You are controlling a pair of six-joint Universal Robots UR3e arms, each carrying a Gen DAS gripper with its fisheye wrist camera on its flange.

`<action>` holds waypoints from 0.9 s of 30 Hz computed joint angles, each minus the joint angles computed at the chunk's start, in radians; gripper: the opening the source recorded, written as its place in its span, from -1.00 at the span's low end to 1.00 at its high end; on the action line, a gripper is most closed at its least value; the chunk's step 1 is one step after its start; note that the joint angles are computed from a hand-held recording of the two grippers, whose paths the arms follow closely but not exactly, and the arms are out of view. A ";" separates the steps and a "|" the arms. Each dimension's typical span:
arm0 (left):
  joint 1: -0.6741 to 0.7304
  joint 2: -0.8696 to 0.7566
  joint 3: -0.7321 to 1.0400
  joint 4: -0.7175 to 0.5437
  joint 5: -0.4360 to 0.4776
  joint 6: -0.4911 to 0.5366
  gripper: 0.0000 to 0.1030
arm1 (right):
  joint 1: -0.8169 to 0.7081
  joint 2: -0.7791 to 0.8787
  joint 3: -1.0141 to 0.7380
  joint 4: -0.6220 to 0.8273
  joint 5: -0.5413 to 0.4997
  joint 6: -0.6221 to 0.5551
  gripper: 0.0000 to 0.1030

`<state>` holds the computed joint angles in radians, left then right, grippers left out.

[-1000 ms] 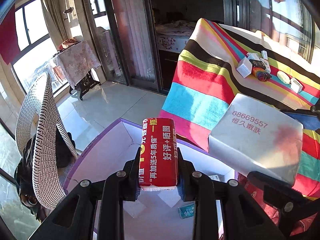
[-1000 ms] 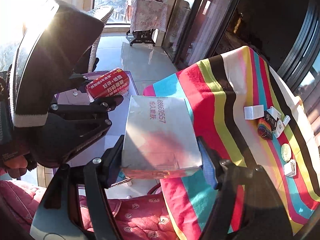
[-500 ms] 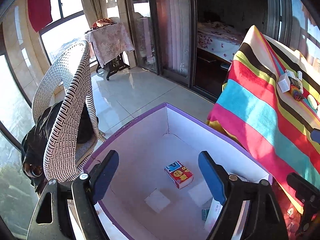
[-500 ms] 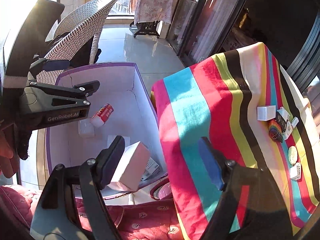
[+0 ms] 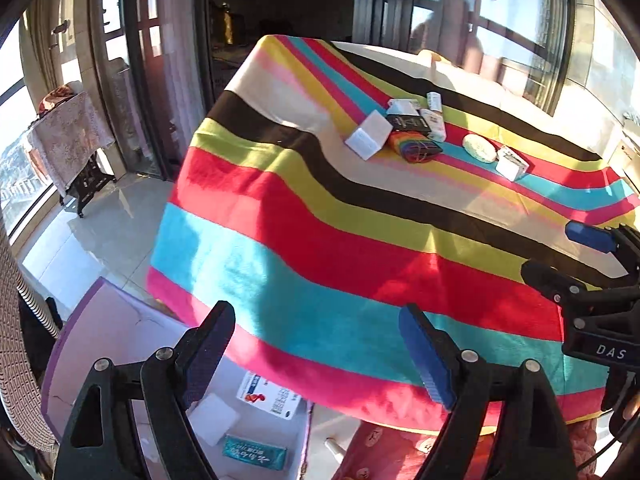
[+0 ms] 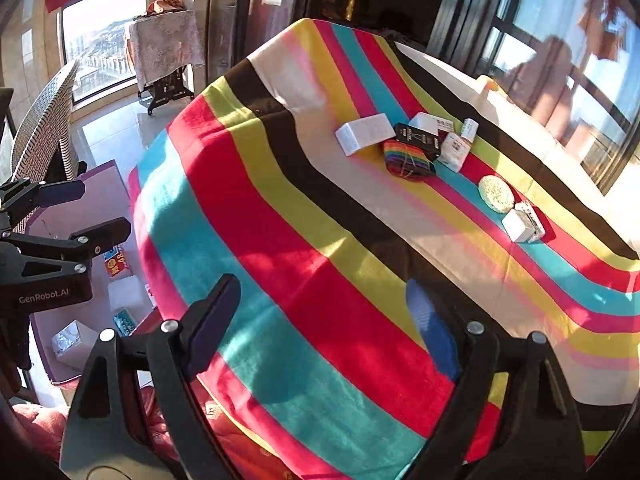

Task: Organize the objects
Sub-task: 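Grasp the rainbow woven pouch with the left tool while the right tool grasps the white square box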

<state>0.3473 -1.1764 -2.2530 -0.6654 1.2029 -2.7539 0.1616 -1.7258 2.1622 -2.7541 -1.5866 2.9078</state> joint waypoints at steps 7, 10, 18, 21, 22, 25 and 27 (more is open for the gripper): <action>-0.428 -0.602 0.400 0.266 0.136 -0.231 0.65 | -0.444 0.251 -0.125 -0.042 0.134 -0.038 0.76; -0.484 -0.776 0.611 0.218 0.165 -0.323 0.65 | -0.479 0.475 -0.363 -0.002 0.122 0.038 0.76; -0.497 -0.985 0.899 0.137 0.215 -0.382 0.65 | -0.415 0.981 -1.114 0.277 -0.023 0.164 0.76; -0.498 -1.084 1.048 0.071 0.222 -0.398 0.66 | -0.419 1.044 -1.229 0.328 -0.002 0.169 0.76; -0.499 -1.117 1.101 0.043 0.220 -0.408 0.66 | -0.421 1.038 -1.219 0.316 0.012 0.161 0.66; -0.510 -1.212 1.259 -0.025 0.223 -0.438 0.65 | -0.423 0.973 -1.100 0.235 0.045 0.134 -0.01; -0.523 -1.268 1.363 -0.068 0.231 -0.446 0.65 | -0.422 0.913 -0.984 0.158 0.050 0.121 -0.02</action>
